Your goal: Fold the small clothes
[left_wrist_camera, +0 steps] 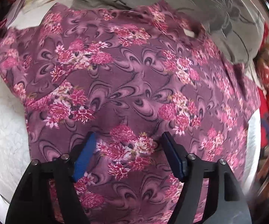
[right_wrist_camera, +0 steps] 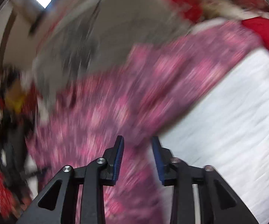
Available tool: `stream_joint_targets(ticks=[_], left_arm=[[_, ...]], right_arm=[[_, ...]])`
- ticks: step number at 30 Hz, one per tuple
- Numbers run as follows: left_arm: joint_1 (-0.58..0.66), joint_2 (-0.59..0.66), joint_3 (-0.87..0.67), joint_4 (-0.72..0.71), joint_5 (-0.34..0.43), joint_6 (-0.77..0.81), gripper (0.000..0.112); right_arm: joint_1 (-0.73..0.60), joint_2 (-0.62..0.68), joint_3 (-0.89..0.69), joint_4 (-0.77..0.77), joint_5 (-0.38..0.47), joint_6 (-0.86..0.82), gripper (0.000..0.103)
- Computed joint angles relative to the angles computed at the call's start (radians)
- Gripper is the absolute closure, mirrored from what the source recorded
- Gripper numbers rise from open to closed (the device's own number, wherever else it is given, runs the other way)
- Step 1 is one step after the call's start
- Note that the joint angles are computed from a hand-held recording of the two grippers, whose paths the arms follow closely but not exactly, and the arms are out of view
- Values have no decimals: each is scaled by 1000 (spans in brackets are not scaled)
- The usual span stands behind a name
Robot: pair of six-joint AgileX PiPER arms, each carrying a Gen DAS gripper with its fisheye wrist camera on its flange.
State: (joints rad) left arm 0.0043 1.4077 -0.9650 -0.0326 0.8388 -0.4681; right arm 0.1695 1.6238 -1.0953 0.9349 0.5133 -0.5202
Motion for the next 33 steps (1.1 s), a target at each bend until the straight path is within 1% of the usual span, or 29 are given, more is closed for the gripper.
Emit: stream_joint_targets(ticks=[1, 2, 4, 7, 9, 11, 12, 13, 15, 16, 17, 18, 19, 20, 21, 23, 24, 25, 26, 27, 29, 30, 31, 32, 33], left_arm=[[-5, -3, 7, 6, -9, 0, 39], [-9, -9, 18, 12, -21, 1, 39], [-12, -19, 39, 20, -46, 5, 38], [-15, -25, 54, 29, -65, -1, 38], [-10, -21, 55, 26, -69, 0, 37], [3, -10, 41, 12, -58, 15, 37], [-3, -4, 30, 7, -50, 6, 37], [-14, -12, 8, 5, -21, -10, 37], [10, 16, -38, -47, -7, 30, 37], [15, 36, -71, -63, 3, 39, 37], [20, 51, -99, -78, 9, 49, 37], [20, 71, -138, -83, 16, 54, 37], [17, 86, -169, -82, 19, 54, 37], [14, 103, -205, -80, 16, 59, 37], [8, 127, -246, -67, 11, 55, 37], [-3, 174, -312, -43, 0, 38, 37], [-4, 204, -340, -37, -8, 27, 37], [-7, 230, -359, -31, -12, 7, 37], [-7, 263, -376, -39, -21, 3, 37], [-6, 303, -395, -45, -19, -5, 37], [-13, 358, -418, -41, 1, -23, 37], [-34, 363, -418, 11, -8, -56, 36], [-50, 360, -419, 42, -12, -73, 34], [-54, 359, -419, 41, -14, -59, 31], [-53, 360, -419, 32, -11, -45, 30]], right_arm=[[-75, 19, -37, -2, 15, 24, 59], [-165, 60, -97, -27, 31, 88, 53], [-303, 155, -219, -83, 63, 235, 53], [-419, 294, -374, -69, 101, 341, 53], [-441, 396, -495, -59, 136, 396, 53], [-445, 502, -611, 23, 163, 386, 53], [-439, 546, -668, 34, 174, 396, 53], [-424, 592, -733, 5, 176, 443, 53], [-398, 656, -821, -4, 173, 475, 53], [-381, 684, -868, -44, 167, 515, 52], [-364, 685, -876, -84, 139, 531, 56], [-361, 681, -879, -87, 128, 507, 64], [-359, 682, -892, -88, 127, 482, 92], [-362, 668, -892, -92, 125, 458, 91], [-369, 631, -852, -63, 101, 402, 91], [-395, 550, -750, 57, 49, 241, 91], [-407, 512, -711, 76, 24, 203, 92], [-419, 484, -686, 56, 12, 206, 92], [-426, 476, -678, -5, 1, 248, 95], [-430, 488, -697, -105, 21, 331, 96], [-441, 538, -756, -288, 109, 480, 99], [-444, 539, -744, -331, 117, 514, 99], [-446, 528, -724, -334, 110, 528, 99], [-448, 498, -680, -297, 76, 502, 99], [-452, 471, -642, -224, 56, 436, 99]])
